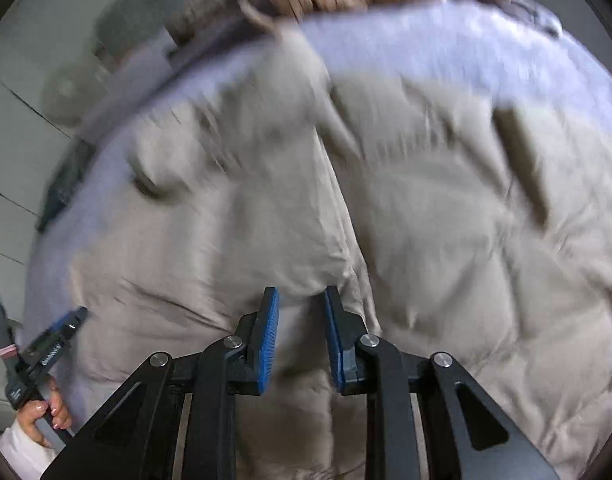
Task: Fold large clothes
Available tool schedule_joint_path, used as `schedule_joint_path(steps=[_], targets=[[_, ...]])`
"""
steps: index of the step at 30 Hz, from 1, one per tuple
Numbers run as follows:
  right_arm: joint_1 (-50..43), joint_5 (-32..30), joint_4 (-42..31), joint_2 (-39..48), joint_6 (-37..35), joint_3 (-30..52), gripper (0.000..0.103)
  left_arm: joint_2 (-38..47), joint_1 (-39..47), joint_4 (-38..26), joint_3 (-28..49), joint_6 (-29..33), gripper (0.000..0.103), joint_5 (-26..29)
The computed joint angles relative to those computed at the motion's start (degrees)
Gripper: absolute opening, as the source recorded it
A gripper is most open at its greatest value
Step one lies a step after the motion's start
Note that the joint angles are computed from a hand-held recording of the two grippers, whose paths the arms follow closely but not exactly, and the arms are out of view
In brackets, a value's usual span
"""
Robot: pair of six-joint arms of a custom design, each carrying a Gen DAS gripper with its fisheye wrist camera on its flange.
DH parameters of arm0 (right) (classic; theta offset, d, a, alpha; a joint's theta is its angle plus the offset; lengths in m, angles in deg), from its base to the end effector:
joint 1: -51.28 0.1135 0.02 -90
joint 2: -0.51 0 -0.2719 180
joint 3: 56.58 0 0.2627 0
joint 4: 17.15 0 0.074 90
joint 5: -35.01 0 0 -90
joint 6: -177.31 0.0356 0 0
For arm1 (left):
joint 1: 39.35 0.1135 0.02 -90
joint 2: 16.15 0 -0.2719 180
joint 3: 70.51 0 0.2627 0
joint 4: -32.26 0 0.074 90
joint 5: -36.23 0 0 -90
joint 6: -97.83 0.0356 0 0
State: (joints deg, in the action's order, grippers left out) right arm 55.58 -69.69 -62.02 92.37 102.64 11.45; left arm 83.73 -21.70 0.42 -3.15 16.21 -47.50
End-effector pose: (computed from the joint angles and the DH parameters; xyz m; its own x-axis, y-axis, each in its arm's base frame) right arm 0.3070 0.0321 0.1781 -0.9395 0.1858 -0.2878 0.0870 0.9420 0.3240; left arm 0.3209 0.0980 0.1415 -0.8873 -0.1303 -0.4424 -0.1284 0.9911 -0.0343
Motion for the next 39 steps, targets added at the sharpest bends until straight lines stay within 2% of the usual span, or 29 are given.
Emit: schedule_joint_path(steps=[2, 6, 9, 11, 16, 17, 18, 19, 23, 27, 32, 35, 37, 39], targets=[[-0.2, -1.0, 2.3, -0.6, -0.2, -3.0, 0.019, 1.0, 0.4, 0.7, 0.4, -0.6, 0.050, -0.4], [-0.3, -1.6, -0.4, -4.2, -2.5, -3.8, 0.023, 0.8, -0.6, -3.5, 3.4, -1.1, 0.050, -3.0], [-3.5, -5.2, -4.3, -8.5, -3.6, -4.3, 0.032, -3.6, -2.2, -7.1, 3.2, -1.1, 0.050, -4.6], [-6.2, -7.9, -6.3, -10.8, -3.6, -5.0, 0.044, -6.9, -3.2, -9.6, 2.5, -1.5, 0.050, -3.4], [-12.8, -12.1, -11.3, -14.5, -6.3, -6.6, 0.045, -13.1, -9.3, -16.0, 1.2, -3.9, 0.050, -2.8], [-14.3, -12.9, -12.2, -15.1, -7.0, -7.0, 0.045, -14.1, -11.3, -17.2, 0.8, -4.8, 0.066, -2.7], [-16.0, -13.8, -13.3, -15.4, -7.8, -7.2, 0.046, -15.0, -13.1, -17.8, 0.4, -6.1, 0.092, -3.1], [-17.6, -14.4, -14.2, -15.6, -8.7, -7.2, 0.046, -17.0, -15.6, -17.7, -0.9, -7.9, 0.098, -3.5], [-22.7, -15.4, -16.5, -16.0, -12.3, -7.4, 0.051, -18.8, -24.1, -18.8, -1.3, -13.1, 0.099, -5.0], [-32.7, -18.2, -22.3, -15.0, -20.9, -5.7, 0.055, -16.3, -31.1, -19.9, 1.0, -18.7, 0.099, -4.7], [-45.4, -21.2, -27.5, -10.4, -30.1, -1.5, 0.078, -12.1, -39.6, -21.3, 4.8, -25.1, 0.099, -4.8], [-53.2, -21.8, -29.3, -6.0, -34.4, 2.4, 0.081, -9.0, -43.5, -22.2, 7.7, -27.5, 0.099, -4.5], [-56.6, -21.7, -29.6, -2.9, -35.5, 4.7, 0.087, -7.5, -46.5, -21.9, 9.2, -29.1, 0.099, -6.7], [-60.7, -22.4, -30.4, 1.0, -36.5, 7.8, 0.088, -5.8, -48.5, -22.2, 11.1, -29.5, 0.099, -8.6]])
